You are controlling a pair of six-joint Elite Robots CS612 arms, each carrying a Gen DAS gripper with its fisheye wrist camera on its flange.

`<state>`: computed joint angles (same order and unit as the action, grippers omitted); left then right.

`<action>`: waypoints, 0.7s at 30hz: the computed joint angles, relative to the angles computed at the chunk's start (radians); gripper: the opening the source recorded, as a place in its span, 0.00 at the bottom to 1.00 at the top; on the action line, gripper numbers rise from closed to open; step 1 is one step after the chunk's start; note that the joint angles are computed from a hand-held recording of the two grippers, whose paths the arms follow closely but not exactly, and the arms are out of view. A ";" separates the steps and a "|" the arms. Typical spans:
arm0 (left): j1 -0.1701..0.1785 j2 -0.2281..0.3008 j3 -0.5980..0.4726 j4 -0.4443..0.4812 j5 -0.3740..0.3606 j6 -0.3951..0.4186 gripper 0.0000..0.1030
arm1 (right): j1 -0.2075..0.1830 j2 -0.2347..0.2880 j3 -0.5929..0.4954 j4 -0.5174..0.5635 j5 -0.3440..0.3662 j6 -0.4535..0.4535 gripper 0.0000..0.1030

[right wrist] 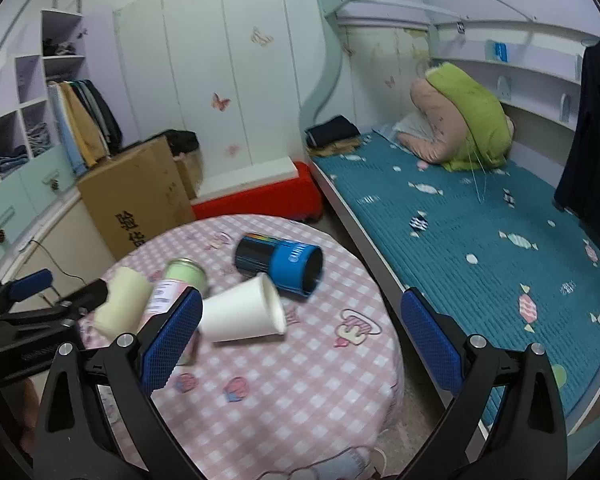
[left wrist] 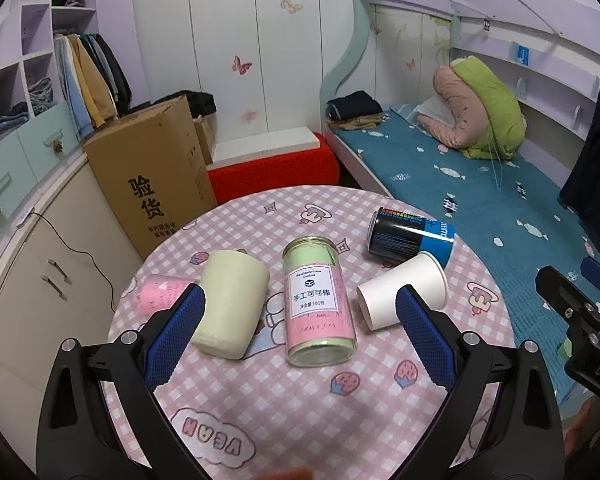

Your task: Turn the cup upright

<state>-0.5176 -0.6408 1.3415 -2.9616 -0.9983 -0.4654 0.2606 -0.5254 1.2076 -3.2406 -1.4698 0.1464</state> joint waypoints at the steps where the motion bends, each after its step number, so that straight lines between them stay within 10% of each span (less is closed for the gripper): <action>1: 0.001 0.007 -0.010 0.005 -0.003 0.004 0.94 | -0.004 0.008 -0.014 0.016 0.004 0.003 0.93; 21: 0.020 0.215 -0.390 0.382 -0.246 0.407 0.94 | -0.035 0.085 -0.130 0.189 0.009 0.036 0.93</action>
